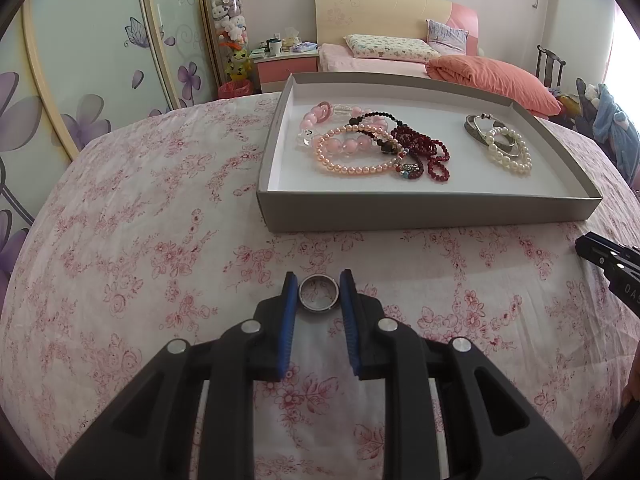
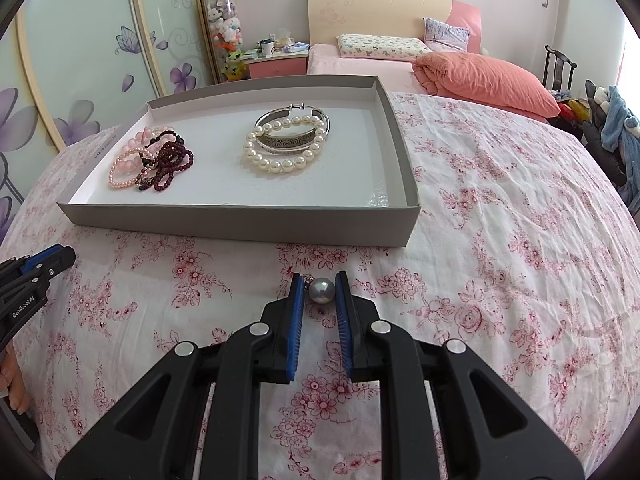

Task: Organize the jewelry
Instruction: 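Carry the ring and earring into the tray and open both tools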

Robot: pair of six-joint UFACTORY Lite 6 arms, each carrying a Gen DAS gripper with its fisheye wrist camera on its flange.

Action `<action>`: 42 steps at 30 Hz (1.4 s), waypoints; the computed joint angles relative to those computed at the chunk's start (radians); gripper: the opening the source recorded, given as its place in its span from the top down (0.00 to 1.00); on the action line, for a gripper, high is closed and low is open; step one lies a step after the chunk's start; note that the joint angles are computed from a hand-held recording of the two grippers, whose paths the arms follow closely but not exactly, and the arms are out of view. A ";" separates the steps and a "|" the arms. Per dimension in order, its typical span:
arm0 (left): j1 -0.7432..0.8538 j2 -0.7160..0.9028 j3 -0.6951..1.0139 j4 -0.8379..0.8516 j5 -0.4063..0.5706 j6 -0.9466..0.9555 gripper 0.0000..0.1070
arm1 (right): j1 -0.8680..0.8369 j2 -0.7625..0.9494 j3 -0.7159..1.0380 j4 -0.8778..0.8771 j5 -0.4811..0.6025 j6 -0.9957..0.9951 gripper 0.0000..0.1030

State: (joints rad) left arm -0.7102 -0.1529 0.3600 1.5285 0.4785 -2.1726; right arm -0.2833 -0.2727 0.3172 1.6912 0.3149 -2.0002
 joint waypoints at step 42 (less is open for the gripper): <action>-0.078 -0.077 0.218 0.163 0.192 -0.040 0.80 | 0.073 -0.174 0.073 0.472 0.230 -0.303 0.84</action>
